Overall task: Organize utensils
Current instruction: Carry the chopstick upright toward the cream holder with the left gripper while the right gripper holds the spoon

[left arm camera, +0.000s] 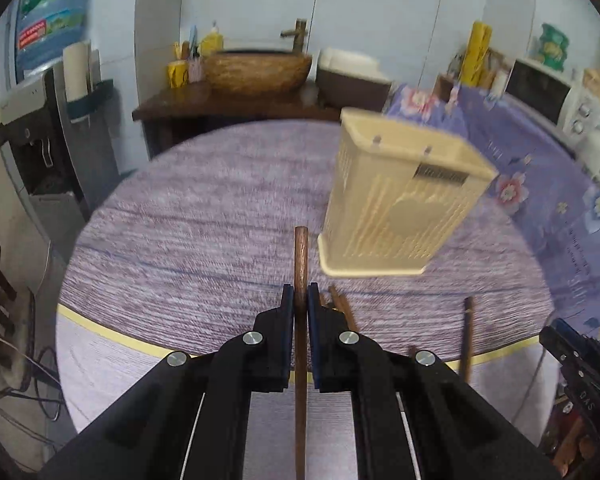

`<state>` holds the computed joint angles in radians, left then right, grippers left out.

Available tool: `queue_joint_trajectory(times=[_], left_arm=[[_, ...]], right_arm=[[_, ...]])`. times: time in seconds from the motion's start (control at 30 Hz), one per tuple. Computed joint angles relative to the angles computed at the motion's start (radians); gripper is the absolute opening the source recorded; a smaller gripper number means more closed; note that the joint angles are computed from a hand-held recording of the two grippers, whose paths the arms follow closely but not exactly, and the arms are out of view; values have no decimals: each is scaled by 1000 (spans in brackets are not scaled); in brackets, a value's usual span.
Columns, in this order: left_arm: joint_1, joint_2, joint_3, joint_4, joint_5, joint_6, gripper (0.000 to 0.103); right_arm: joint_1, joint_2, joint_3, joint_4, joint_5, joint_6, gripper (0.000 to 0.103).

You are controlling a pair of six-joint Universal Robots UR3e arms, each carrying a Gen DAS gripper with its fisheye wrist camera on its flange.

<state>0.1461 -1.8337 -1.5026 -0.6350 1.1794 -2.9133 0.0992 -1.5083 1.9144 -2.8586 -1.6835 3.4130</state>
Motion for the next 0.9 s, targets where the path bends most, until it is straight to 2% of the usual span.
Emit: queue_joint_trajectory(times=[0.07,0.13,0.2,0.27,0.33,0.43,0.47,0.6,0.77,0.9], left_arm=[[35,69,-39,11,-49,11,8],[66,118,-68,17,-89,24,8],[82,145,-86,19,-109,35,8],[87,155,-95,22,-114,33,8],[91,162,-108,28,-119,29,8],[97,177,-121,33,-139,31,8],[101,187,-129,34,-145,34,8],[120,208,-144,34,-171,35,8],[135,224,-158,29,-190,45,8],[141,232,-166,28,-201,55,8]], right_arm=[[-6,-50,7,21,14,-17,20],[9,-72,0,42,-8,-31,8],[24,-62,-8,41,-30,-40,7],[6,-59,-7,63,4,-30,7],[-1,-48,-4,74,9,-8,9],[9,2,-7,71,-1,4,33],[14,25,-15,81,-2,5,35],[18,112,-35,95,5,17,35],[39,241,-114,122,-56,65,35],[68,317,-234,203,-109,88,35]])
